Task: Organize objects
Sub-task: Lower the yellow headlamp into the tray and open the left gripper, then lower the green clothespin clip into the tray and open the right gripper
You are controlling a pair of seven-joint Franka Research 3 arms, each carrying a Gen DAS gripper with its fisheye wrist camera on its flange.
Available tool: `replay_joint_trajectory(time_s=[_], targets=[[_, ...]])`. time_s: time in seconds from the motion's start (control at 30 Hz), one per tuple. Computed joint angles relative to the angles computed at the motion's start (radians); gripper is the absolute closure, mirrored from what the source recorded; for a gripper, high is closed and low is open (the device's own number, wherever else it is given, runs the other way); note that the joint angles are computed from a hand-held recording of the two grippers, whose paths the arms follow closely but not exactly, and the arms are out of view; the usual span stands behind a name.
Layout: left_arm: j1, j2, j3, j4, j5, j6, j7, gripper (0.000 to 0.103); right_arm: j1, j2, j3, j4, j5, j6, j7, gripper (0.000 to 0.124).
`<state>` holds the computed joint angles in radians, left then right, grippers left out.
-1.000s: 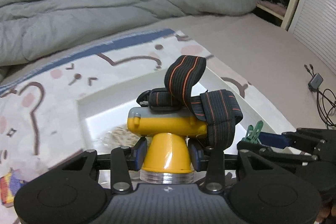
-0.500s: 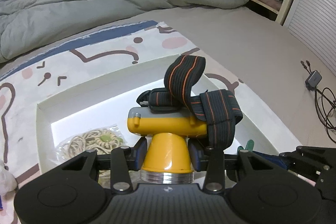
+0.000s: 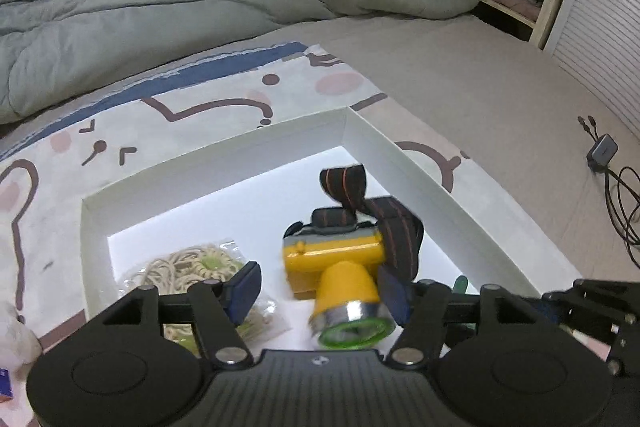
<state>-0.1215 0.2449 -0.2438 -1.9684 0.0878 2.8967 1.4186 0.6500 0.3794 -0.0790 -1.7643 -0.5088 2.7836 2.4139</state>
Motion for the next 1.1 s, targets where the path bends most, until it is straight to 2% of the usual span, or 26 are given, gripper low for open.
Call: replay_joint_trajectory(time_s=[0.23,0.53,0.73,1.1], targets=[[0.024,-0.048,-0.010,-0.029,-0.069,-0.048,0.025,0.038,0.002,-0.010,-0.008,-0.006,0.001,0.007,0.044,0.078],[0.026,-0.122,0.000,-0.065,-0.172,-0.085,0.091,0.038,0.007,-0.036,-0.004,-0.006,-0.023,-0.007,0.113,0.074],[0.010,-0.193,0.029,-0.113,-0.186,-0.122,0.115,0.038,-0.001,-0.058,0.023,-0.006,-0.010,-0.049,0.163,0.073],[-0.016,-0.333,0.083,-0.224,-0.117,-0.135,0.106,0.035,-0.006,-0.138,0.071,-0.020,-0.153,-0.167,0.250,0.070]])
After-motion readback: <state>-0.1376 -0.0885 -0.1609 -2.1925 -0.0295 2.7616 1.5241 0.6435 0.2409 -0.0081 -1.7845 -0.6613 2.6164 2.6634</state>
